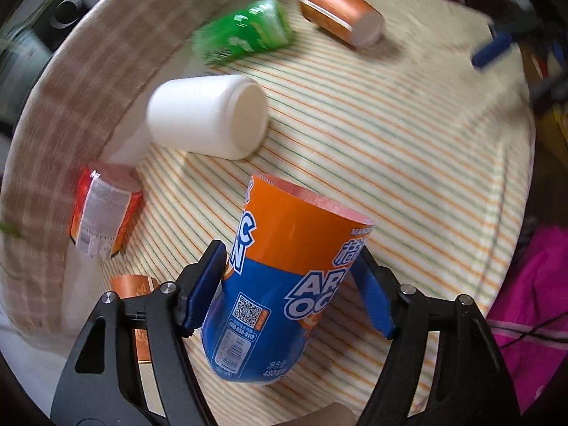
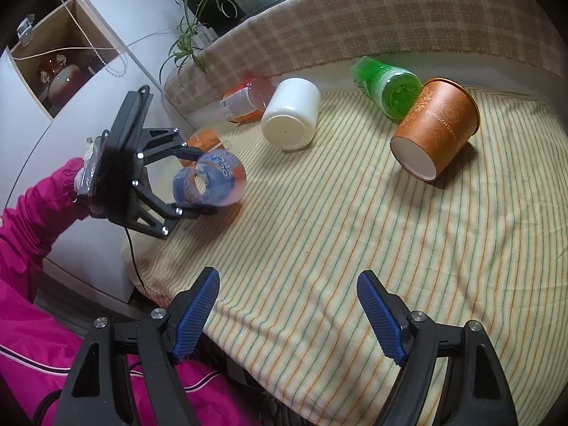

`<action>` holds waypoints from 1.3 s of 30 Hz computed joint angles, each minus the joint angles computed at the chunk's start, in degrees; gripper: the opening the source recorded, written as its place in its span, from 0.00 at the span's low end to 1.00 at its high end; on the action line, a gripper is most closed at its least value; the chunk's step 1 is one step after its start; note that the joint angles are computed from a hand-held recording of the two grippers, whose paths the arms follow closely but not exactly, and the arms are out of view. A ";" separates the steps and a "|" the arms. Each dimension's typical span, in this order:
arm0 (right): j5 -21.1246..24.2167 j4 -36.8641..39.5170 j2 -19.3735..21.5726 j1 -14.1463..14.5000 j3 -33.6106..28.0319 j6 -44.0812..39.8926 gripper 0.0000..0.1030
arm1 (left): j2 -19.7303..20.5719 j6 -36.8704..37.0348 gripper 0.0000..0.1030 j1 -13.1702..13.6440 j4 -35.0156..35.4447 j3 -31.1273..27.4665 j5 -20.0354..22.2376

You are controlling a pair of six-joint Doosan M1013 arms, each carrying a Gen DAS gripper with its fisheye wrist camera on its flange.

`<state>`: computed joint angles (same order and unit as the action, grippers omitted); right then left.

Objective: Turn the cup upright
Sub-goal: 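Rotate the blue cup rim-up in the left gripper while the right gripper releases it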

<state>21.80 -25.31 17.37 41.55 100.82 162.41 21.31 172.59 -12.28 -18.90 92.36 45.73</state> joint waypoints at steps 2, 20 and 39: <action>0.40 0.79 0.43 0.01 -0.59 -1.41 0.80 | 0.30 -0.43 0.71 0.86 -3.47 -0.45 1.11; -0.01 -2.02 2.33 0.25 -3.07 0.85 0.80 | 1.54 -6.73 0.69 7.27 -28.38 -1.21 7.53; 0.17 -12.56 1.56 1.53 -2.35 13.89 0.80 | 1.82 -7.59 0.63 6.81 -39.38 0.58 4.36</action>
